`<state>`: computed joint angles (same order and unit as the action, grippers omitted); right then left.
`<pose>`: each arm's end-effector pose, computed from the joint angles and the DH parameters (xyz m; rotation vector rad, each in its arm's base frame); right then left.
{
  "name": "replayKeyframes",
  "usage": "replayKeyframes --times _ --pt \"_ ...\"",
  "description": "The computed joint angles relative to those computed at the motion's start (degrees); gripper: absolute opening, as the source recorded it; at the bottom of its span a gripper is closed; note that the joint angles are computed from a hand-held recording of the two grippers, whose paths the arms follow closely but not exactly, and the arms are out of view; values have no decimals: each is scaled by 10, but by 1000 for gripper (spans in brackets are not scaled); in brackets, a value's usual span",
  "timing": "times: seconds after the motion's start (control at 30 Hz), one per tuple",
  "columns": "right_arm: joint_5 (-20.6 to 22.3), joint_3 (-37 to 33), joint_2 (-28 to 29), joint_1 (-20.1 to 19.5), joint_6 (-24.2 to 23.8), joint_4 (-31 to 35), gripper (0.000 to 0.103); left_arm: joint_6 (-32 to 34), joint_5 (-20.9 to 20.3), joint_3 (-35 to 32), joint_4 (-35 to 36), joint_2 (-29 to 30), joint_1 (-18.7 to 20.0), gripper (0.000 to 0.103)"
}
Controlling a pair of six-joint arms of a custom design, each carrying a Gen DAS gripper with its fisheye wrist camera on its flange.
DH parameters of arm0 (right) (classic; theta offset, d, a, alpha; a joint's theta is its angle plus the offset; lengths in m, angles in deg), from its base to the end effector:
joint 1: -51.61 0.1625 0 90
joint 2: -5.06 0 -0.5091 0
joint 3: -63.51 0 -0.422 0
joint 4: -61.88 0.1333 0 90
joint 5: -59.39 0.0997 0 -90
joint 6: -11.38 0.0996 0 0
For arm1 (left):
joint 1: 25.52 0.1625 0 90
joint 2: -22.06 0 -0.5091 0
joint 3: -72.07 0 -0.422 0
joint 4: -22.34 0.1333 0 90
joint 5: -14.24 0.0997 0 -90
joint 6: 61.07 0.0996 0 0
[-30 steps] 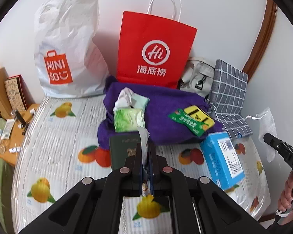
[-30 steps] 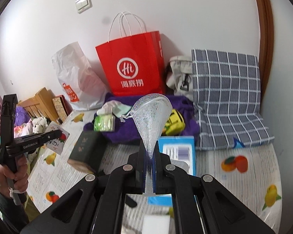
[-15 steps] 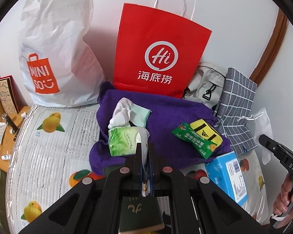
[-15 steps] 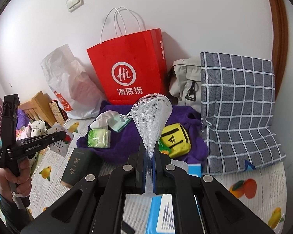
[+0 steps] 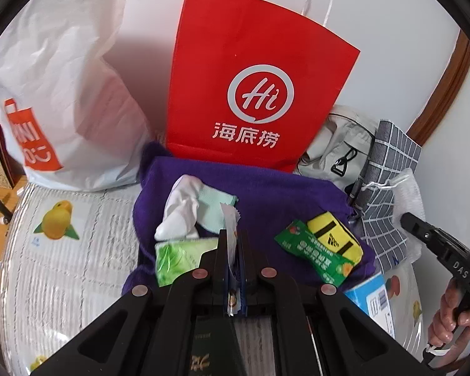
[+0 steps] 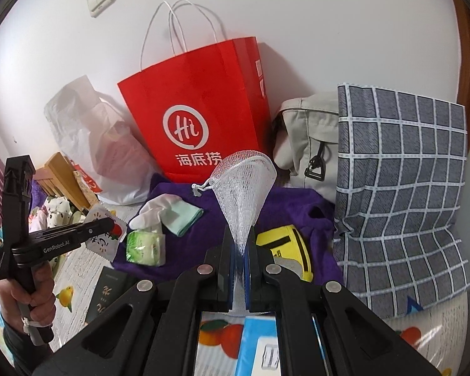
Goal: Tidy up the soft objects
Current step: 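Carry the orange-print packet and mesh bag toward the purple towel with both grippers, then lower the packet and mesh bag onto the towel and open both grippers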
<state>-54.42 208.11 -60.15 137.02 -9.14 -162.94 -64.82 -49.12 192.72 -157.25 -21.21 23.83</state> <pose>0.0590 -0.4289 0.2403 0.0672 -2.3392 1.0861 -0.2423 -0.5553 0.0337 0.8027 2.6256 -0.5173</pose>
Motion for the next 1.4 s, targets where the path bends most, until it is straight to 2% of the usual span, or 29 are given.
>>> replayKeyframes --times 0.23,0.4,0.6,0.9,1.03,1.07,1.13,1.2,1.3,1.4 --pt "-4 -44 5 -13 -11 51 5 -4 -22 -46 20 26 16 5" --pt "26 -62 11 -43 -8 83 5 -4 -45 -69 27 45 36 5" --pt "30 -82 26 -67 -10 114 5 -2 -70 -99 50 65 58 6" --pt "23 -104 55 -90 -14 133 8 14 -87 -115 59 78 64 6" --pt "5 -112 64 -88 -9 145 9 5 -92 -121 68 82 70 6" --pt "2 -114 65 -87 -9 148 11 2 -94 -123 71 82 72 6" --pt "3 -112 63 -85 -13 145 25 -3 -95 -126 72 85 74 6" --pt "1 -108 66 -82 -23 122 48 -7 -94 -128 74 87 75 6" --pt "0 -104 64 -79 -35 105 52 -9 -89 -132 85 90 75 8" --pt "7 -99 58 -78 -35 102 56 -17 -78 -134 90 93 72 21"
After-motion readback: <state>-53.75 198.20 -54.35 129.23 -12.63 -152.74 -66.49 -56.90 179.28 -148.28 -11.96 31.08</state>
